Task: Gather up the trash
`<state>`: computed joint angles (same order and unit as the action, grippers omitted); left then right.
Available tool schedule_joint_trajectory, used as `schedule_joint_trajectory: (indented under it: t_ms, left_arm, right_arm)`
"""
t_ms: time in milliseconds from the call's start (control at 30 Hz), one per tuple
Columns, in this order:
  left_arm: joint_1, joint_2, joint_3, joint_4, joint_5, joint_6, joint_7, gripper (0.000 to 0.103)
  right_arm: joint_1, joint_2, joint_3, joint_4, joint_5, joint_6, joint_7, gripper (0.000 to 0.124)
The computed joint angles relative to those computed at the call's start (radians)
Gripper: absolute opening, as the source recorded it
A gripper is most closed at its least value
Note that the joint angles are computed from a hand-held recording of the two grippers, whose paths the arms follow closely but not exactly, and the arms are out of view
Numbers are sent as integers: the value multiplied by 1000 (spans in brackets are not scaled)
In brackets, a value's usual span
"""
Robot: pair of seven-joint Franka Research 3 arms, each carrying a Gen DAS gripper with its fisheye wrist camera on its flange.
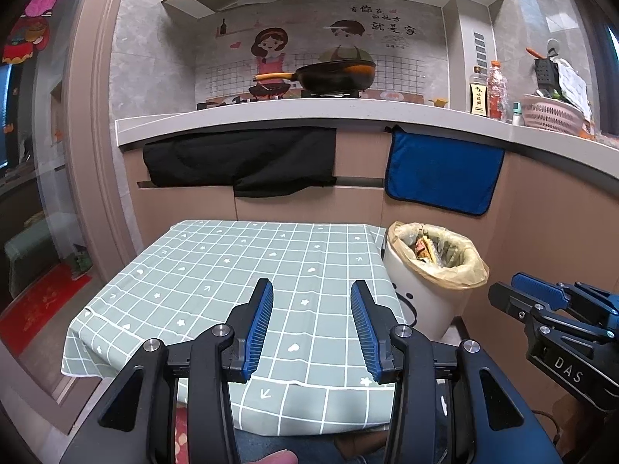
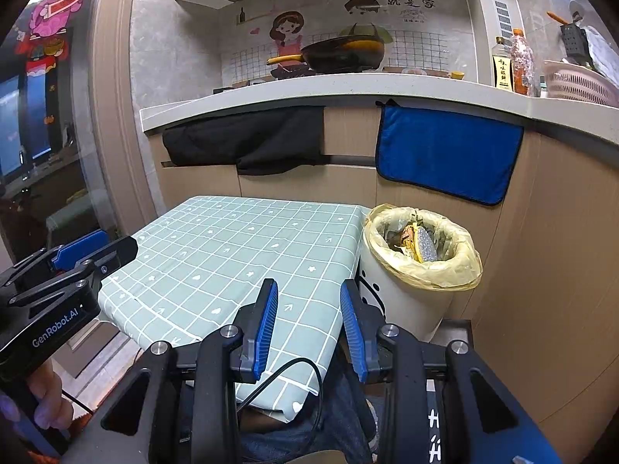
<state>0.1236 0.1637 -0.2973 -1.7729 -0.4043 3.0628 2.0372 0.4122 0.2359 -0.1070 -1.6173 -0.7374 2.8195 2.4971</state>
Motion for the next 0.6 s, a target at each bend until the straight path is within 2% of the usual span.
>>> schedule_joint_trajectory:
  t_ms: [100,600]
  left_arm:
    - [15,3,-17,6,-30,-7,36,43]
    - [3,5,-12,12,-62,-21,80,43]
  right_arm:
    - [1,-1,-2,-2,-6,1,5,32]
    - [-6,-19,3,-14,-59,-14,76,32]
